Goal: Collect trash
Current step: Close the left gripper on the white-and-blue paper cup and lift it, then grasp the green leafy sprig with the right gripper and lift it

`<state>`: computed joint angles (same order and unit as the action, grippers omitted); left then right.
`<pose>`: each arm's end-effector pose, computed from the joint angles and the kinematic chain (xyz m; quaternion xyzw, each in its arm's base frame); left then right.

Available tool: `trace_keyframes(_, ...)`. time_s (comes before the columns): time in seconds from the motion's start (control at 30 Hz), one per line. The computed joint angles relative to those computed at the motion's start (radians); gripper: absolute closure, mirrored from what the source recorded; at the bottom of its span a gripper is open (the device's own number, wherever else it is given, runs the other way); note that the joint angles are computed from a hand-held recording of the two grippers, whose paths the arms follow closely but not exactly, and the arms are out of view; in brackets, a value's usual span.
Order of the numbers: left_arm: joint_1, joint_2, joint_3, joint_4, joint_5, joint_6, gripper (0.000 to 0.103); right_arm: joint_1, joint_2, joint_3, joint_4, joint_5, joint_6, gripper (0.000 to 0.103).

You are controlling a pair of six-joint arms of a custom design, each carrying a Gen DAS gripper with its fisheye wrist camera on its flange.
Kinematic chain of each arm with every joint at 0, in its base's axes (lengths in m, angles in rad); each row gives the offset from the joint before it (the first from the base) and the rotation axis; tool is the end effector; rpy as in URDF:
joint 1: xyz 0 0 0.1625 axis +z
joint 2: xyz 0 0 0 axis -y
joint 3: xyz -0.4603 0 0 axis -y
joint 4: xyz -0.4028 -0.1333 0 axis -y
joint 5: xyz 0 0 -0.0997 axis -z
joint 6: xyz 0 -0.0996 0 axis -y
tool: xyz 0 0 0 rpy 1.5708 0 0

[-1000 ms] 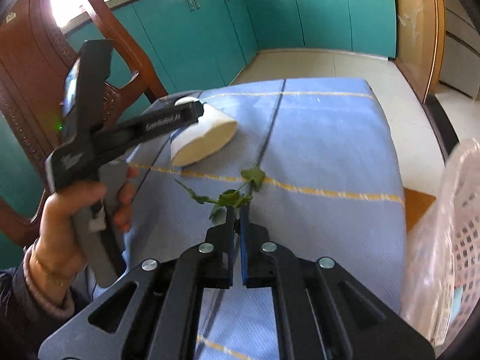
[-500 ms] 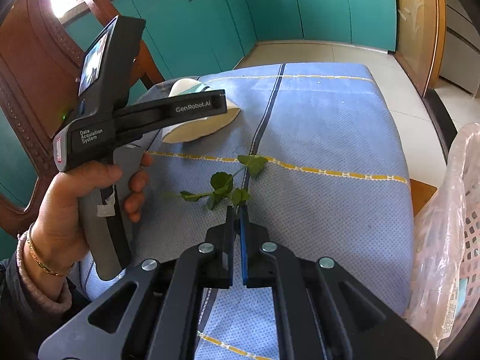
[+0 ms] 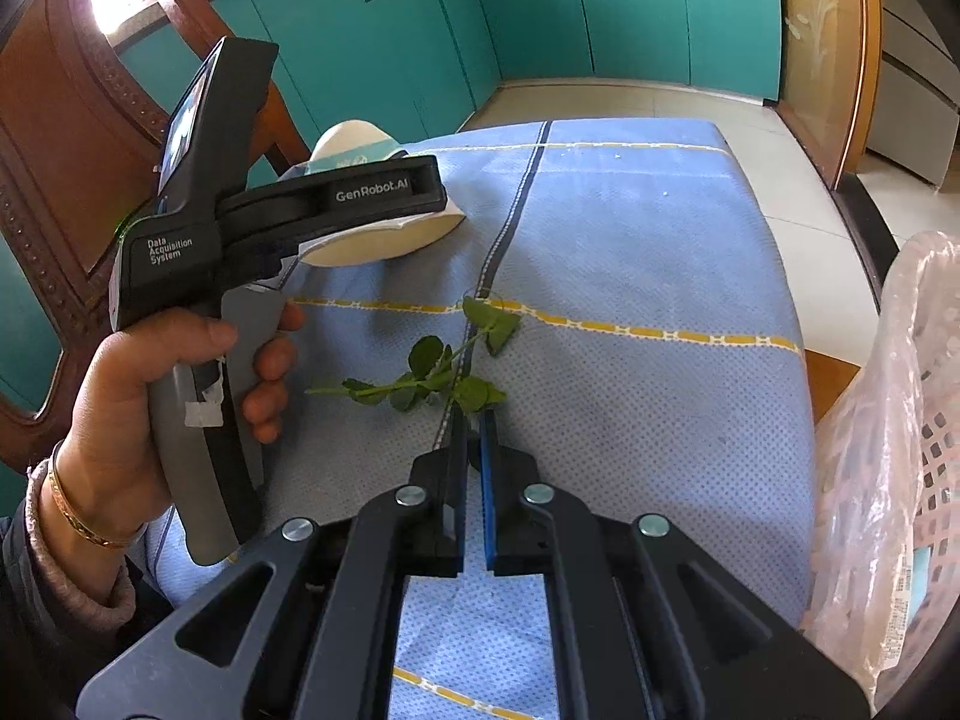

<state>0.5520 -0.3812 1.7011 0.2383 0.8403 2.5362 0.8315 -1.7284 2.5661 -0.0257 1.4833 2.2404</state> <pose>-0.2601 -0.3948 -0.1319 0.1895 0.9146 -0.2633 0.2415 -0.0253 -0.2385 0.1772 0.0912 -0.9236 0.2821 0.2429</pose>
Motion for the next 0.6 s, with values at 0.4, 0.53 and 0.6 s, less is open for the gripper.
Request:
trace_keyframes(0.4,-0.024,-0.002,0.000,-0.026,0.049,0.093,0.074,-0.016,-0.026,0.000,0.020,-0.018,-0.008,0.097)
trace_keyframes(0.53,-0.035,0.008,-0.012,-0.011,0.047,0.105,0.076,-0.020,-0.023,0.002,0.013,-0.020,-0.011,0.097)
trace_keyframes(0.6,-0.035,0.001,-0.005,-0.015,0.060,0.107,0.077,-0.021,-0.023,0.002,0.013,-0.021,-0.011,0.097)
